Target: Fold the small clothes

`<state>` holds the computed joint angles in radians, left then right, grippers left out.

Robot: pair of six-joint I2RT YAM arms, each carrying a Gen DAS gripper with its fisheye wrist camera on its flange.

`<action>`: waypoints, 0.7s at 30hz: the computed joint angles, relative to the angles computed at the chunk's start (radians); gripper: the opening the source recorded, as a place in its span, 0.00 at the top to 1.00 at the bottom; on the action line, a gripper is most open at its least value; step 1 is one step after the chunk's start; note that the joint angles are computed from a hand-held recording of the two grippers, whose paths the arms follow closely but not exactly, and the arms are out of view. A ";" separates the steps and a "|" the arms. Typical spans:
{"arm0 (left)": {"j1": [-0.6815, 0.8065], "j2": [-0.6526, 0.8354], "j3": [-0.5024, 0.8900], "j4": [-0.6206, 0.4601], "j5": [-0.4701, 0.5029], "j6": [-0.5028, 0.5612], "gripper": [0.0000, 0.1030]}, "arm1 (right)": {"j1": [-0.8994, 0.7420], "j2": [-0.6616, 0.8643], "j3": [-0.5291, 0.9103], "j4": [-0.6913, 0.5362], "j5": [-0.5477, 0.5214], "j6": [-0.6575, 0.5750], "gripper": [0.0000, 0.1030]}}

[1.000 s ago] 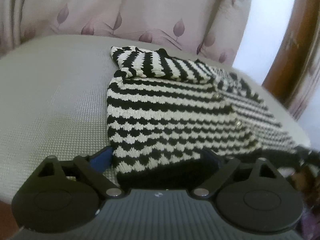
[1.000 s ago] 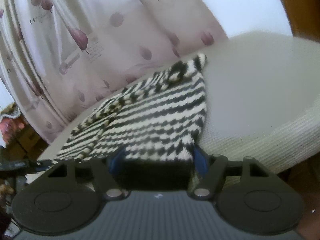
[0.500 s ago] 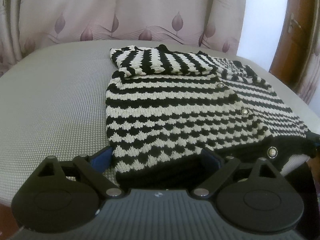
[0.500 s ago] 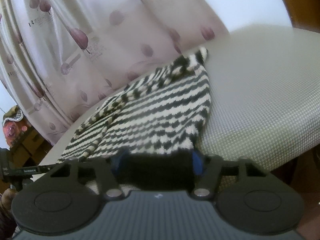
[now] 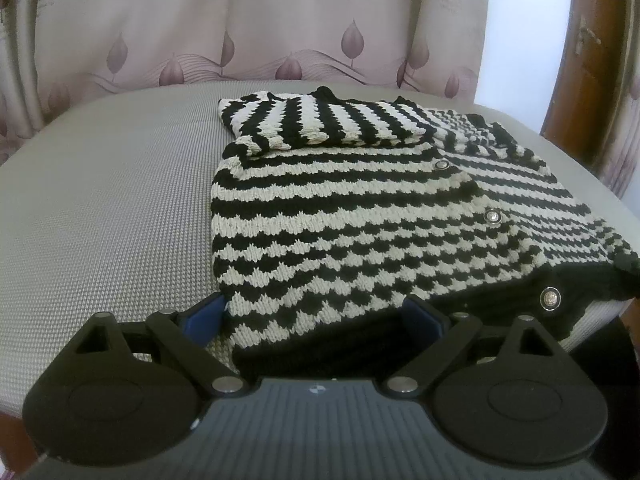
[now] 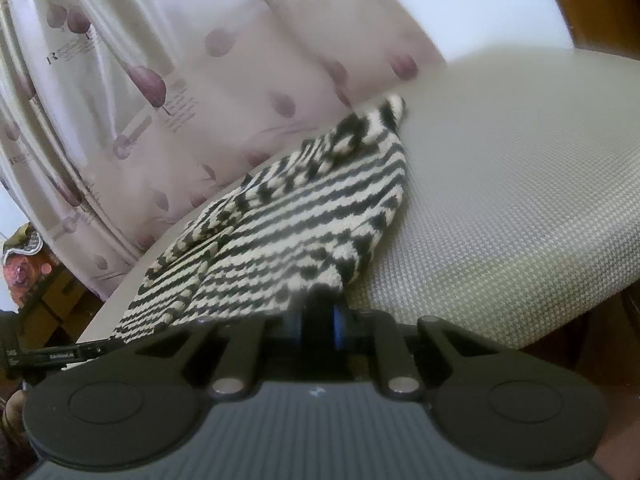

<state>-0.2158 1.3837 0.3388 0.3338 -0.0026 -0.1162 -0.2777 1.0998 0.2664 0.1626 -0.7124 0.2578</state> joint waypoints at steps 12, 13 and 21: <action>-0.019 0.016 0.011 -0.001 -0.037 0.028 0.06 | 0.003 0.042 0.014 -0.001 -0.050 0.007 0.75; -0.023 0.015 0.011 -0.002 -0.043 0.032 0.06 | 0.007 0.043 0.012 0.004 -0.052 0.002 0.75; -0.049 0.014 0.008 0.004 -0.088 0.045 0.04 | 0.019 0.038 -0.012 0.046 -0.035 0.008 0.77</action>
